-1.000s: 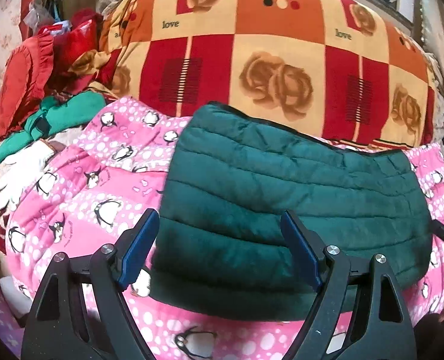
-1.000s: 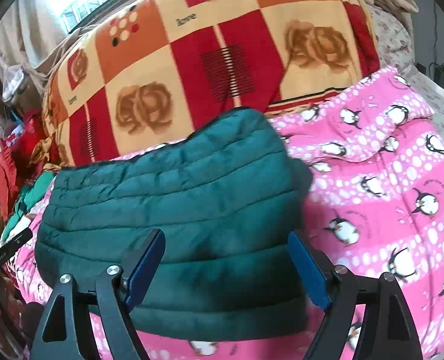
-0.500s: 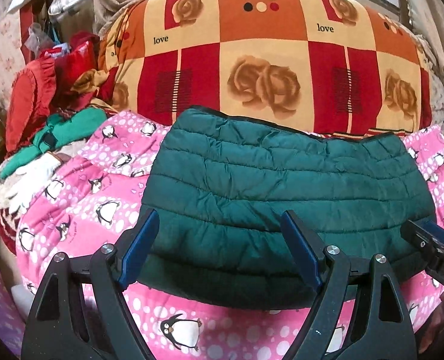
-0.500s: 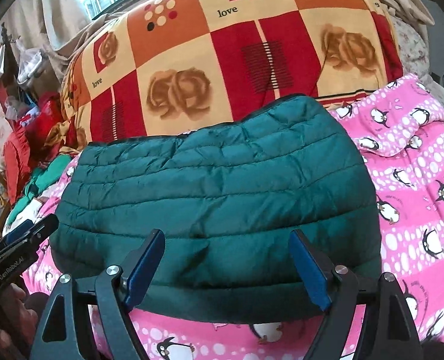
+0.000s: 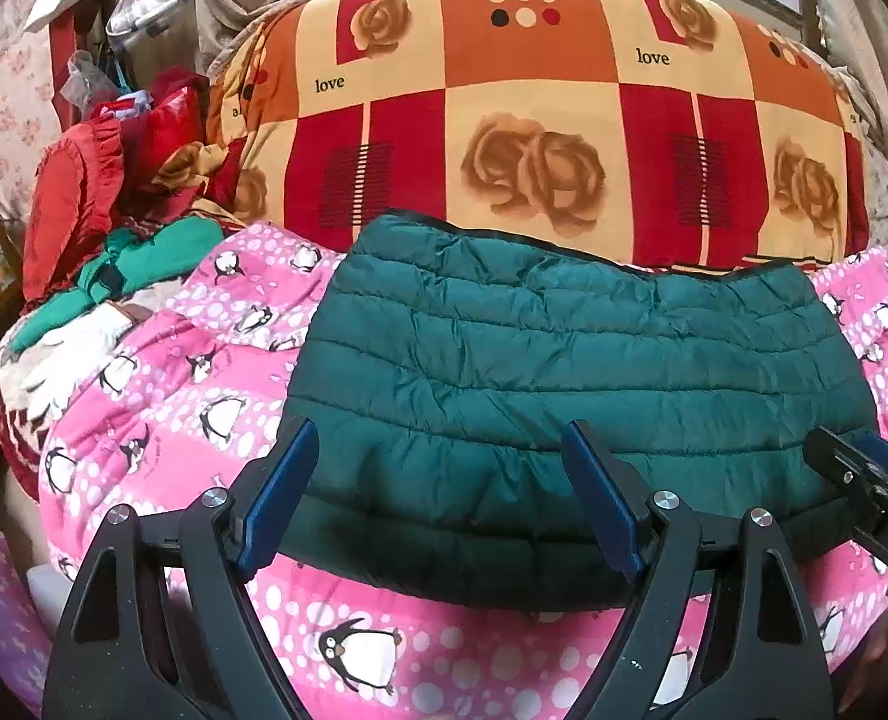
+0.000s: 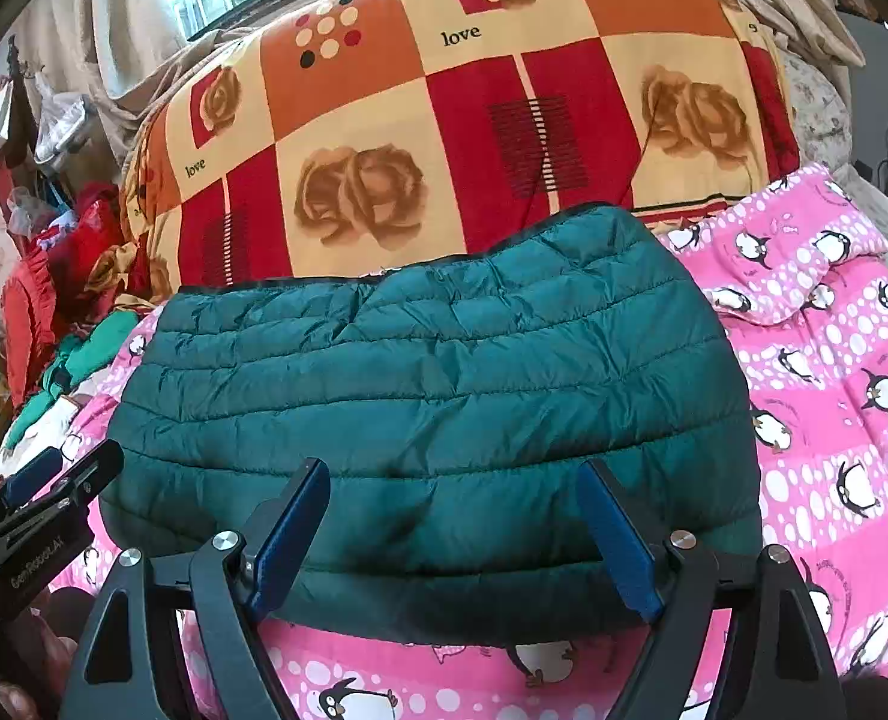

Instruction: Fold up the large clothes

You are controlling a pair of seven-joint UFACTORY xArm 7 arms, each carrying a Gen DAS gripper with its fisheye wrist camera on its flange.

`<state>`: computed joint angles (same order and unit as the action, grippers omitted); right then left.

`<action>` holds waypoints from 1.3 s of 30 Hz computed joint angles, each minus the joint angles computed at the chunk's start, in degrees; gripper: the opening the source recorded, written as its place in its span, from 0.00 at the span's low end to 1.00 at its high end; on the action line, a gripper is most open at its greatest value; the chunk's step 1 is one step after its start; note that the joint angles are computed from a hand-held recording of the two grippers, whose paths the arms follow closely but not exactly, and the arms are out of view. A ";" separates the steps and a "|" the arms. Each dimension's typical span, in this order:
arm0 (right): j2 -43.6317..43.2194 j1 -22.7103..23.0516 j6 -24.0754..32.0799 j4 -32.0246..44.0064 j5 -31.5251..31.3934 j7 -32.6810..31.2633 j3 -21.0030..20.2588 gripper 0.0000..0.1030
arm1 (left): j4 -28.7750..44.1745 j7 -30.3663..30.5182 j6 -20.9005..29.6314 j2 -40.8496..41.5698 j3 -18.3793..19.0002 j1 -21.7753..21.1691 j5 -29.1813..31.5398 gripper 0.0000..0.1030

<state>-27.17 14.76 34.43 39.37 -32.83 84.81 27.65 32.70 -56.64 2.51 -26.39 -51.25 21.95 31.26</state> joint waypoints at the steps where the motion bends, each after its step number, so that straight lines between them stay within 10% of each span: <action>1: 0.08 -0.05 0.43 0.14 -0.05 0.06 0.15 0.80 | -0.04 -0.03 -0.28 0.13 0.11 -0.06 -0.01 0.81; 39: 4.19 2.72 4.02 2.47 -2.63 -0.01 -1.86 0.80 | -0.14 2.97 -2.53 2.45 -1.20 0.77 -2.80 0.81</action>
